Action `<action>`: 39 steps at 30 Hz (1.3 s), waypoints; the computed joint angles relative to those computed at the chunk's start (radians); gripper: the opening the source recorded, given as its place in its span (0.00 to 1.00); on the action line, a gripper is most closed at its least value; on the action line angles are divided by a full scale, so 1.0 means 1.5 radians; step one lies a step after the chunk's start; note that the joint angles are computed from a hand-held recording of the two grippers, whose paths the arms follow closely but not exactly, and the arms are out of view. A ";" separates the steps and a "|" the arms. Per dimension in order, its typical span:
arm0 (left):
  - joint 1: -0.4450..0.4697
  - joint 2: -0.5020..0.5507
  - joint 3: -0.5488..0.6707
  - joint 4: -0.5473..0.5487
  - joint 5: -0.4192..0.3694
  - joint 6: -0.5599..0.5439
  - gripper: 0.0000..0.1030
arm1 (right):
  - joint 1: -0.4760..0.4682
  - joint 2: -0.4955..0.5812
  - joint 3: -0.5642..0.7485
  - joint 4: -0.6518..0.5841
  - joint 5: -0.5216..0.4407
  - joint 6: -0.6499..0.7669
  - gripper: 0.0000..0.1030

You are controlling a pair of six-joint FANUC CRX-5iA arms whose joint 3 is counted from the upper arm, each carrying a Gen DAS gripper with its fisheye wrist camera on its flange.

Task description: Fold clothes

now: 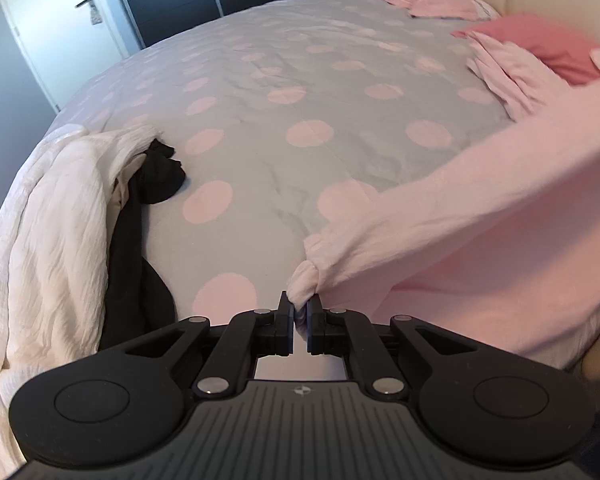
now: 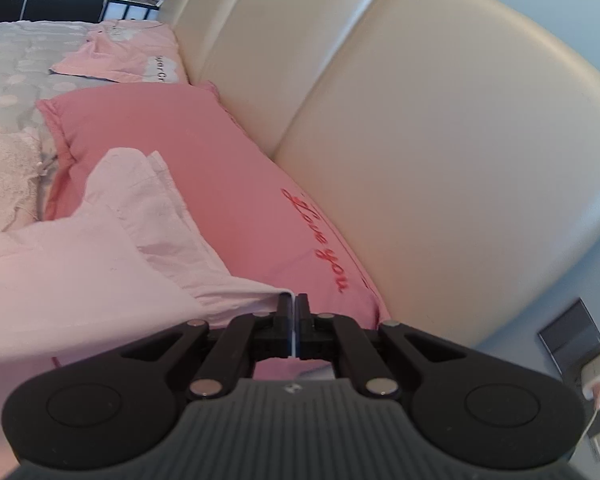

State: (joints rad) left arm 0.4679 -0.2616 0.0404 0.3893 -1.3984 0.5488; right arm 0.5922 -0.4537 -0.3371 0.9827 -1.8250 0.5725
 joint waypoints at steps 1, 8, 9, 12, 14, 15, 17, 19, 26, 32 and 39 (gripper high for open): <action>-0.002 -0.003 -0.003 -0.008 -0.006 -0.011 0.03 | 0.003 -0.005 -0.004 -0.005 -0.008 -0.002 0.01; 0.005 -0.038 -0.041 -0.005 -0.034 -0.090 0.02 | -0.032 0.000 -0.012 -0.023 -0.039 -0.023 0.01; 0.000 -0.043 -0.047 -0.012 -0.033 -0.101 0.02 | -0.036 -0.001 -0.013 -0.026 -0.041 -0.031 0.01; -0.022 -0.040 -0.049 -0.045 -0.051 -0.121 0.02 | -0.039 0.002 -0.014 -0.037 -0.035 -0.027 0.02; -0.029 -0.030 -0.040 -0.060 -0.080 -0.128 0.03 | -0.038 0.004 -0.008 -0.050 -0.033 -0.024 0.02; -0.031 -0.026 -0.037 -0.064 -0.092 -0.133 0.03 | -0.038 0.005 -0.004 -0.058 -0.032 -0.023 0.08; -0.022 -0.017 -0.027 -0.056 -0.115 -0.135 0.07 | -0.038 0.013 0.009 -0.066 -0.033 -0.013 0.19; -0.007 -0.002 -0.009 -0.038 -0.147 -0.126 0.14 | -0.025 0.012 0.013 -0.057 -0.034 -0.001 0.30; 0.029 0.063 0.047 0.047 -0.231 -0.076 0.31 | 0.083 0.036 0.069 -0.012 -0.007 0.024 0.31; 0.041 0.096 0.067 0.081 -0.263 -0.058 0.39 | 0.186 0.121 0.173 -0.047 0.140 0.076 0.35; 0.058 0.100 0.045 0.084 -0.225 -0.004 0.40 | 0.257 0.239 0.281 -0.163 0.354 0.137 0.36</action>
